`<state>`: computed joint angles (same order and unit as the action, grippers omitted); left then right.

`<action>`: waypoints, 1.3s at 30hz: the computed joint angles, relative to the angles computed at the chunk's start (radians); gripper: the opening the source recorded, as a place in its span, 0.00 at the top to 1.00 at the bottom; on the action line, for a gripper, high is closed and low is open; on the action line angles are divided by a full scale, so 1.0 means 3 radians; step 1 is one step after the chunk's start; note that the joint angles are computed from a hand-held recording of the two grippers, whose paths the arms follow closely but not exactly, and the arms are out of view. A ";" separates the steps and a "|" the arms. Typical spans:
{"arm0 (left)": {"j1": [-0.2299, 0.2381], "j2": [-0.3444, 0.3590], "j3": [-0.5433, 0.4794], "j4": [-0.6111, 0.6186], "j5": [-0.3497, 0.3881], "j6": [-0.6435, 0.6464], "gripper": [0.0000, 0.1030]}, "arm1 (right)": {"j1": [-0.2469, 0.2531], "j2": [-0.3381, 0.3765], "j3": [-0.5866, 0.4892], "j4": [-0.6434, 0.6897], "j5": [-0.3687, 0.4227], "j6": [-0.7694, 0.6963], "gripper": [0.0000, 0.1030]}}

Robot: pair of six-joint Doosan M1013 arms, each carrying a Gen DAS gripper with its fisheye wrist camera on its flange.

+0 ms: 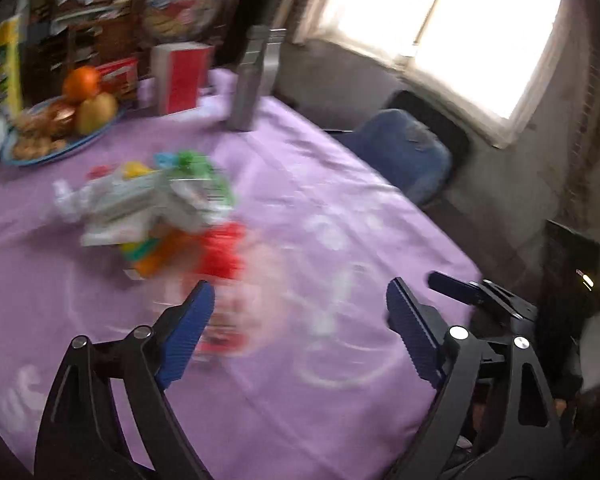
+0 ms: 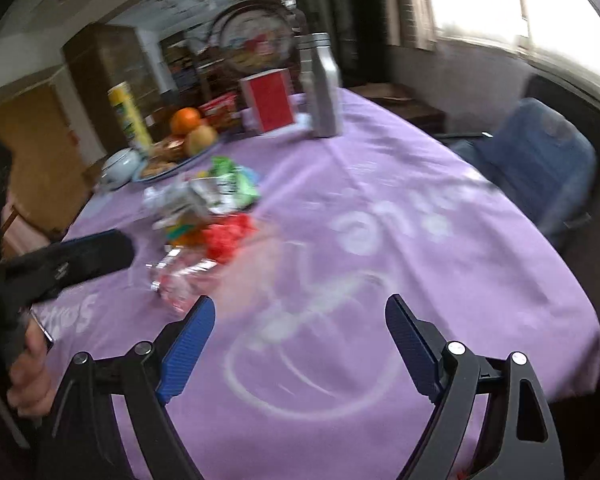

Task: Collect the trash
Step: 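Return to the table and grasp the clear plastic wrapper with the right tool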

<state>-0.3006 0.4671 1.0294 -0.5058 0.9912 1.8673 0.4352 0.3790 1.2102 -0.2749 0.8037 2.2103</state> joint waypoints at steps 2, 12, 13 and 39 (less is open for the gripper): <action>0.0089 0.0085 -0.0114 -0.0020 0.0050 -0.0175 0.14 | 0.0013 0.0124 -0.0170 0.0152 0.0047 -0.0196 0.17; 0.0299 0.0150 -0.0095 0.0161 -0.0182 -0.0817 0.11 | 0.0071 0.0591 -0.0797 0.0767 0.0401 -0.1143 0.17; 0.0304 0.0163 -0.0109 0.0170 -0.0150 -0.0857 0.11 | 0.0088 0.0641 -0.0865 0.0752 0.0447 -0.1184 0.17; 0.0158 0.0352 -0.0271 0.0499 0.0290 -0.0840 0.10 | 0.0058 0.0376 -0.0470 0.0233 0.0301 -0.0755 0.59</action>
<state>-0.2532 0.5728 0.9482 -0.3561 1.0781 1.6153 0.4527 0.4917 1.0693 -0.2049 0.8941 1.9838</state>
